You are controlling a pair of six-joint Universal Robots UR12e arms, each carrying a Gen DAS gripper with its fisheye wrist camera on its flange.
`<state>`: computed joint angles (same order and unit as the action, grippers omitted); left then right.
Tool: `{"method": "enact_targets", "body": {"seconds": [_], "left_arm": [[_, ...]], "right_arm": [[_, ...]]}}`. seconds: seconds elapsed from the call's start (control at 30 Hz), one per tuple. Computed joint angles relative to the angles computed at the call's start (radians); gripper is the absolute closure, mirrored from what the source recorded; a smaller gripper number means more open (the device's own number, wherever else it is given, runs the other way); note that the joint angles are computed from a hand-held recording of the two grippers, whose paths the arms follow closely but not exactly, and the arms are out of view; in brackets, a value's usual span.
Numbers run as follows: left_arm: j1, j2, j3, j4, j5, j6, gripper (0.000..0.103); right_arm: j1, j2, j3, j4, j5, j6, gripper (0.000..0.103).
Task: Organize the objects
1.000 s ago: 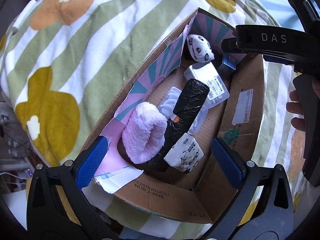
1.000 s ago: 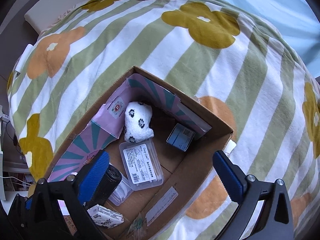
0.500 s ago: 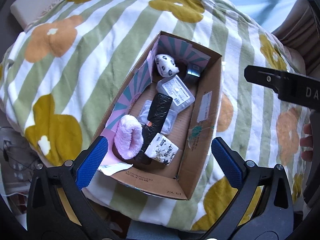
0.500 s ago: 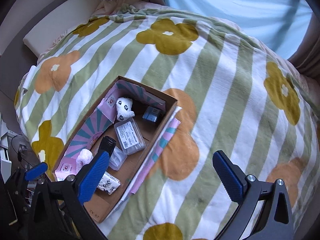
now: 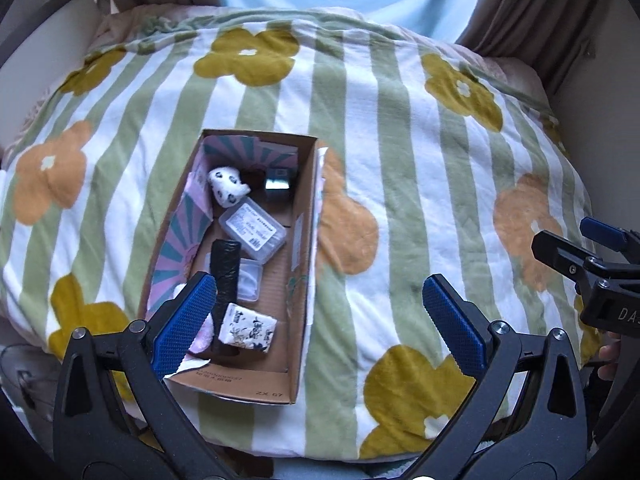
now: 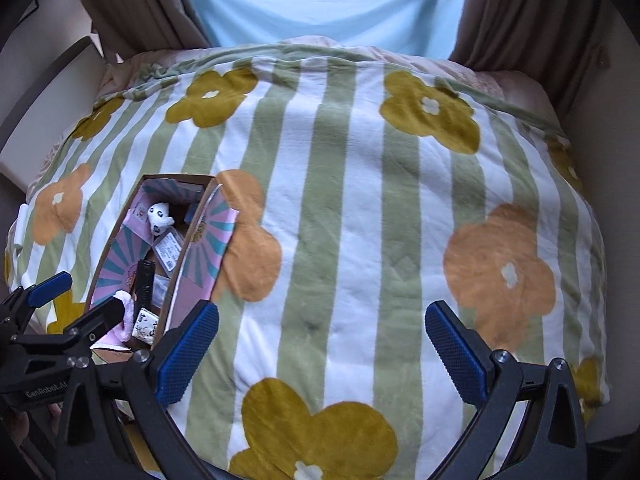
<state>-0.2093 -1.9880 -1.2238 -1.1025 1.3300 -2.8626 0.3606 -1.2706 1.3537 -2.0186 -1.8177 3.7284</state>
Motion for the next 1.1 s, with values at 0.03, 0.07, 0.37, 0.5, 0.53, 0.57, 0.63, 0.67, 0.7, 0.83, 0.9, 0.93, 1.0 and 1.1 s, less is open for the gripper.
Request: {"method": "enact_targets", "body": {"seconds": [0.03,0.07,0.37,0.5,0.53,0.57,0.63,0.67,0.7,0.83,0.9,0.93,1.0,1.1], "left_arm": [[-0.005,0.002,-0.002,0.0,-0.005,0.007,0.0],[-0.008,0.004,-0.006,0.001,-0.013,0.016,0.0],[-0.032,0.019,-0.023,0.0,-0.039,0.051,0.0],[-0.036,0.026,-0.029,0.002,-0.044,0.057,0.0],[-0.037,0.027,-0.031,0.003,-0.044,0.057,0.0],[-0.037,0.029,-0.032,0.005,-0.045,0.056,0.0],[-0.037,0.031,-0.035,0.006,-0.046,0.054,0.0],[-0.037,0.032,-0.035,0.007,-0.045,0.053,0.0],[-0.037,0.032,-0.036,0.009,-0.045,0.053,0.0],[-0.037,0.034,-0.038,0.012,-0.045,0.051,0.0],[-0.037,0.034,-0.038,0.011,-0.045,0.051,0.0],[-0.037,0.034,-0.038,0.012,-0.045,0.05,0.0],[-0.038,0.036,-0.038,0.01,-0.044,0.051,0.0],[-0.04,0.041,-0.042,0.015,-0.044,0.049,0.0]], "right_arm": [[-0.001,-0.011,0.015,0.003,-0.009,0.019,0.001],[-0.004,-0.021,0.028,0.007,-0.015,0.039,0.001],[-0.012,-0.08,0.099,0.014,-0.045,0.127,0.001],[-0.009,-0.087,0.108,0.005,-0.052,0.125,0.001],[-0.008,-0.089,0.11,0.002,-0.052,0.123,0.001],[-0.008,-0.09,0.11,0.002,-0.051,0.122,0.001],[-0.007,-0.091,0.111,-0.002,-0.052,0.122,0.001],[-0.007,-0.093,0.112,-0.004,-0.053,0.122,0.001],[-0.006,-0.094,0.113,-0.006,-0.055,0.122,0.001],[-0.006,-0.097,0.115,-0.009,-0.058,0.123,0.001],[-0.006,-0.098,0.115,-0.009,-0.058,0.123,0.001],[-0.006,-0.099,0.116,-0.009,-0.057,0.124,0.001],[-0.006,-0.099,0.116,-0.008,-0.061,0.123,0.001],[-0.006,-0.102,0.117,-0.008,-0.062,0.125,0.001]]}}
